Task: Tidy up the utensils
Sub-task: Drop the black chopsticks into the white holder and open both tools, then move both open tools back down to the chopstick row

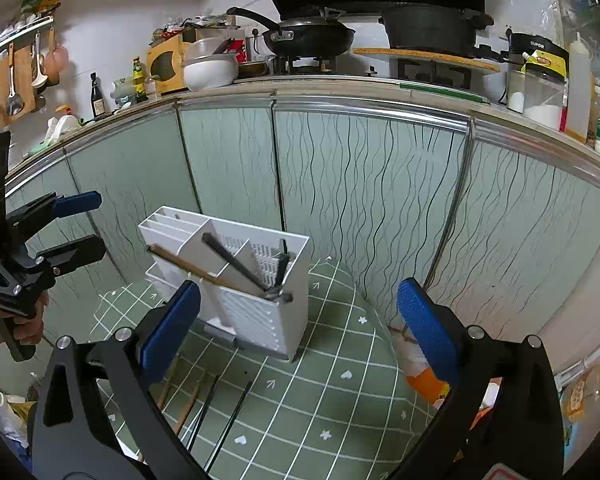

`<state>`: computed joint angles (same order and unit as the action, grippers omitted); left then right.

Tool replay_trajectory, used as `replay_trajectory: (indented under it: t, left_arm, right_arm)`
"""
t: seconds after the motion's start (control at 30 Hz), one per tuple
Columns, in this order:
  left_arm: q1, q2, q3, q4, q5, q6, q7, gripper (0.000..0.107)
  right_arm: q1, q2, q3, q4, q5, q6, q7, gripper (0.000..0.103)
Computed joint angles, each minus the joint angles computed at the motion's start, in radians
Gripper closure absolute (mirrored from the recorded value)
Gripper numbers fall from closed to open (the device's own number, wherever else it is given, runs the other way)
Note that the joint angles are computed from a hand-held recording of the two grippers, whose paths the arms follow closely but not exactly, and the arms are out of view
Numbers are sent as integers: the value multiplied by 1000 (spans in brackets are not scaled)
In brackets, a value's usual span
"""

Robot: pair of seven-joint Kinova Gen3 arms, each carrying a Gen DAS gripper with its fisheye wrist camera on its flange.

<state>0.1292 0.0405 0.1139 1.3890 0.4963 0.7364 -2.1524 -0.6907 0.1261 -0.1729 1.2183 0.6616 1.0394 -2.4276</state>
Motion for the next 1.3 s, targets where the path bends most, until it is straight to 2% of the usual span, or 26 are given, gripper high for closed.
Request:
replay_trajectory:
  t: [0.3, 0.77, 0.93, 1.3]
  left_arm:
    - [14, -103, -32, 121, 34, -21, -27, 12]
    - [88, -249, -77, 316, -20, -107, 20, 12]
    - [94, -302, -58, 382, -92, -168, 89, 12]
    - [136, -368, -66, 473, -195, -207, 188, 12]
  right_arm:
    - [-62, -51, -58, 80, 93, 40, -120, 9]
    - [-126, -91, -149, 189, 186, 103, -293, 9]
    - [-144, -100, -173, 228, 215, 119, -363, 9]
    - [-206, -97, -213, 284, 277, 183, -487, 9]
